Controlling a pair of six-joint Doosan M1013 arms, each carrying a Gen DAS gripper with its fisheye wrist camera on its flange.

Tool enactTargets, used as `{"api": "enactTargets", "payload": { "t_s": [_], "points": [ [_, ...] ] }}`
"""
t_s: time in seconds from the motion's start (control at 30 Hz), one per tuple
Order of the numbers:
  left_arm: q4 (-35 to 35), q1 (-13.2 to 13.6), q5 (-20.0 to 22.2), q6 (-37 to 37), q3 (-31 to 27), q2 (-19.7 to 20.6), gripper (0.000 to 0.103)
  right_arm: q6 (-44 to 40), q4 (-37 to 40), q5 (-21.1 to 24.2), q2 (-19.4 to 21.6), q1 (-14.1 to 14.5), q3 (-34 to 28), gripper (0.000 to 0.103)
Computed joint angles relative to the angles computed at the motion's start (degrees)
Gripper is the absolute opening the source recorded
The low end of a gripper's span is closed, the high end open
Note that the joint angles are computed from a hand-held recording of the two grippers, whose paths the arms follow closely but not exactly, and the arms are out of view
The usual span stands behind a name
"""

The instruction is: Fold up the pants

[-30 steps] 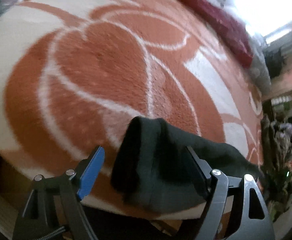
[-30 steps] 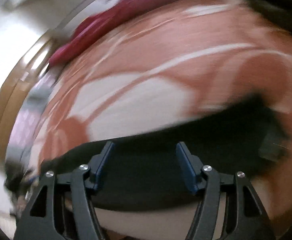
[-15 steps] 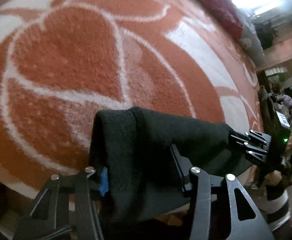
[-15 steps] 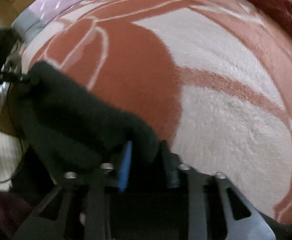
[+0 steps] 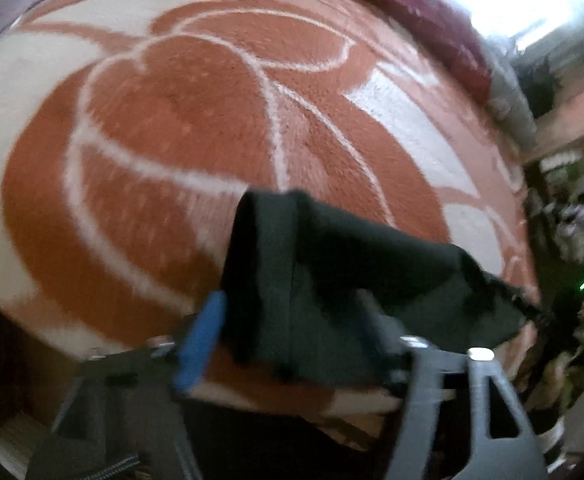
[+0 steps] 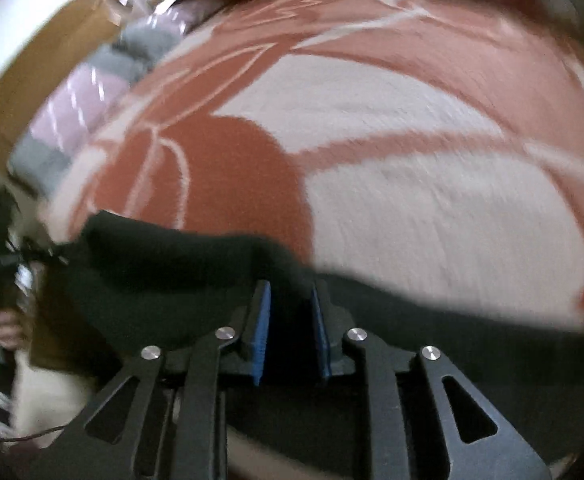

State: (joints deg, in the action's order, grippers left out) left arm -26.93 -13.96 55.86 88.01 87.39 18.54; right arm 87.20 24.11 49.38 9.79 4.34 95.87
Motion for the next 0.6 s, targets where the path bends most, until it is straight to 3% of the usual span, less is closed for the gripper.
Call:
{"api": "enactTargets", "payload": {
  "t_s": [0.1,0.17,0.23,0.3,0.37,0.47,0.6],
  "points": [
    [-7.2,1.3,-0.8,2.7,3.9,-2.0,0.080,3.3,1.4,-1.0,-4.1,-1.8,5.2,0.047],
    [-9.1,1.2,-1.4,2.2,5.2,-1.7,0.080,5.6,2.8,-2.2,-5.9,-2.8,8.3,0.047],
    [-6.6,0.3,-0.8,-1.0,4.6,-0.4,0.076,9.5,2.6,-3.2,-7.3,-3.7,10.5,0.047],
    [1.3,-1.4,2.3,-6.5,2.4,1.7,0.055,8.7,9.0,-5.2,-8.7,-6.2,13.8,0.046],
    [3.9,-2.2,4.4,-7.7,1.4,2.6,0.055,6.9,15.8,-7.0,-10.2,-8.2,16.2,0.047],
    [4.1,-2.3,3.8,-4.2,2.1,0.4,0.055,8.0,18.9,-10.8,-13.9,-10.9,19.4,0.047],
    [6.4,-4.0,2.0,3.7,2.5,-3.8,0.068,23.9,9.3,-17.9,-21.3,-16.3,25.0,0.047]
  ]
}}
